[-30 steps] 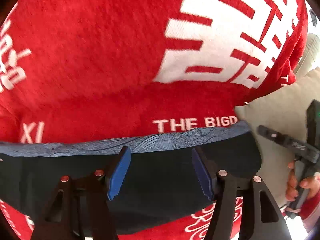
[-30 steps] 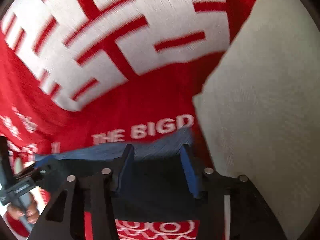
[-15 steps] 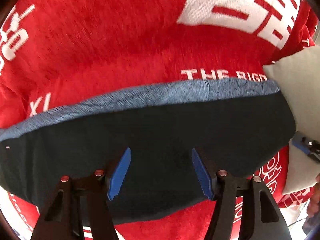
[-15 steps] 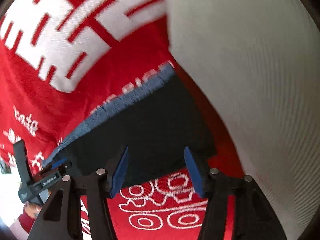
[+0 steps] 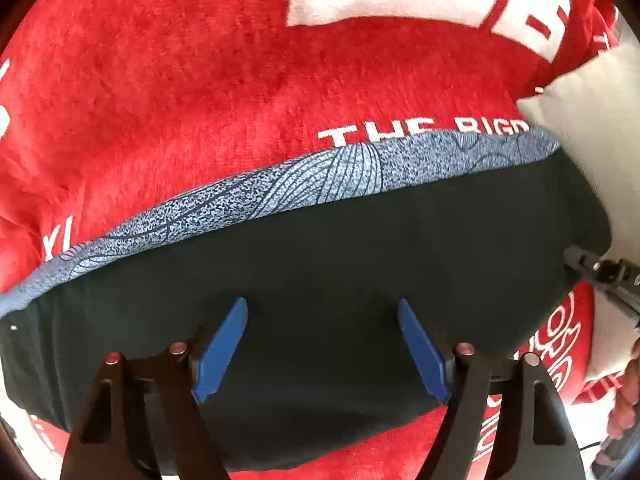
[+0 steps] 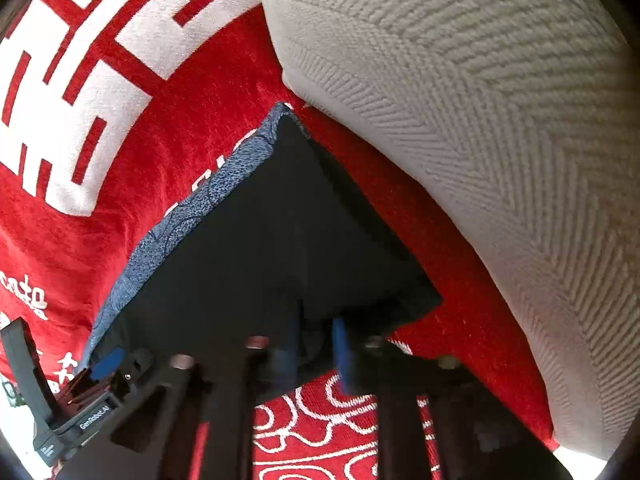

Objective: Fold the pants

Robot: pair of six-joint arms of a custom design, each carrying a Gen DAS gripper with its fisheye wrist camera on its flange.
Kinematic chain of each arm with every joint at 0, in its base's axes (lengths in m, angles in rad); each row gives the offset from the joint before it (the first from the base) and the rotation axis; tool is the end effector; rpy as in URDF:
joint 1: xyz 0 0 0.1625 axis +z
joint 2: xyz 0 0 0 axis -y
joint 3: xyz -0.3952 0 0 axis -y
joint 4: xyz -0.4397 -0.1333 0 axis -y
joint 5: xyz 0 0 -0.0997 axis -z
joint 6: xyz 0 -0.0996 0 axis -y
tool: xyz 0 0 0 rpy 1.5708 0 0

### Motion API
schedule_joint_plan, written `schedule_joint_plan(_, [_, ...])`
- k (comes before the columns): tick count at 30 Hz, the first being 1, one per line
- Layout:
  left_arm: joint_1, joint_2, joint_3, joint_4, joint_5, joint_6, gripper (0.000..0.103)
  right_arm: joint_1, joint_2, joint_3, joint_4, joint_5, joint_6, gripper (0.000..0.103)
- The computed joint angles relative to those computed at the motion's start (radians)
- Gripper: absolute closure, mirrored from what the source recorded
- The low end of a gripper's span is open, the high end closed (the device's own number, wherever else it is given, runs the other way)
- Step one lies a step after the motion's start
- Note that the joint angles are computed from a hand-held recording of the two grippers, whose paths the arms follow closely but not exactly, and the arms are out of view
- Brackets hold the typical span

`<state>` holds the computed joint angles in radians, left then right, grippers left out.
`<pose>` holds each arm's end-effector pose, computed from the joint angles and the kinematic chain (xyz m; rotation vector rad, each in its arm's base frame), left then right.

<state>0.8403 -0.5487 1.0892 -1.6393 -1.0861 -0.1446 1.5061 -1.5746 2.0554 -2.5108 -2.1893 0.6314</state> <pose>-0.3752 -0.6882 0.0186 0.8629 2.3469 0.2823 0.0422 -0.5175 0.3258 -1.0529 -2.3414 0.8032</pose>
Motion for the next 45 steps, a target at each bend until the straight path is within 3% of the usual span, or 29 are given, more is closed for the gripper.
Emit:
schedule_joint_plan(3, [-0.008,-0.010,0.004,0.008,-0.031,0.004,0.024,0.036,-0.004,-0.006,-0.002,-0.038,-0.056,0.094])
schedule_joint_plan(6, [-0.017,-0.035,0.033,0.006,-0.046,0.023,0.024,0.056,-0.024,-0.001,0.032,-0.046,-0.059,0.094])
schedule_joint_plan(9, [-0.017,-0.035,0.054,0.029,-0.037,0.012,0.024,0.026,-0.032,0.015,0.070,-0.021,-0.025,0.094])
schedule_joint_plan(12, [-0.019,-0.035,0.079,0.001,-0.021,0.011,0.024,0.007,-0.017,0.024,0.024,-0.020,-0.069,0.093])
schedule_joint_plan(15, [-0.022,-0.029,0.073,0.002,-0.022,0.004,0.024,0.017,-0.018,0.013,0.049,-0.021,-0.099,0.085])
schedule_joint_plan(17, [-0.027,-0.023,0.062,0.001,-0.029,-0.005,0.024,0.024,-0.038,0.000,0.131,-0.021,-0.053,0.069])
schedule_joint_plan(18, [-0.029,-0.020,0.053,-0.006,-0.031,-0.004,0.024,0.037,-0.039,-0.011,0.175,-0.045,-0.022,0.066])
schedule_joint_plan(21, [-0.038,-0.006,0.022,-0.060,-0.014,0.013,0.024,0.087,-0.066,-0.013,0.215,-0.110,0.006,0.065])
schedule_joint_plan(27, [-0.031,0.115,-0.127,-0.071,0.015,0.033,0.024,0.110,0.013,-0.078,0.088,-0.090,-0.148,0.065])
schedule_joint_plan(30, [-0.005,0.124,-0.101,-0.058,0.068,0.041,0.024,0.070,0.079,-0.123,0.099,-0.089,-0.204,0.065])
schedule_joint_plan(32, [0.004,0.116,-0.061,-0.124,0.050,0.044,0.021,0.026,0.097,-0.120,0.115,-0.081,-0.214,0.067])
schedule_joint_plan(34, [0.002,0.103,-0.037,-0.148,0.053,0.079,0.021,0.016,0.081,-0.075,0.016,-0.065,-0.282,0.067])
schedule_joint_plan(36, [0.001,0.083,-0.007,-0.161,0.065,0.094,0.014,0.030,0.088,-0.061,-0.009,-0.094,-0.356,0.065])
schedule_joint_plan(37, [0.001,0.084,-0.005,-0.159,0.076,0.088,0.010,0.035,0.094,-0.057,-0.019,-0.107,-0.381,0.063])
schedule_joint_plan(39, [0.007,0.084,-0.005,-0.158,0.062,0.071,0.009,0.041,0.105,-0.058,-0.032,-0.114,-0.409,0.056])
schedule_joint_plan(41, [0.008,0.082,0.001,-0.164,0.065,0.075,0.009,0.033,0.120,-0.086,0.000,-0.073,-0.403,0.034])
schedule_joint_plan(43, [0.007,0.082,0.010,-0.181,0.071,0.083,0.009,0.027,0.134,-0.111,0.034,-0.038,-0.408,0.020])
schedule_joint_plan(45, [0.013,0.062,0.035,-0.187,0.082,0.085,0.003,0.046,0.166,-0.138,0.079,-0.078,-0.388,0.018])
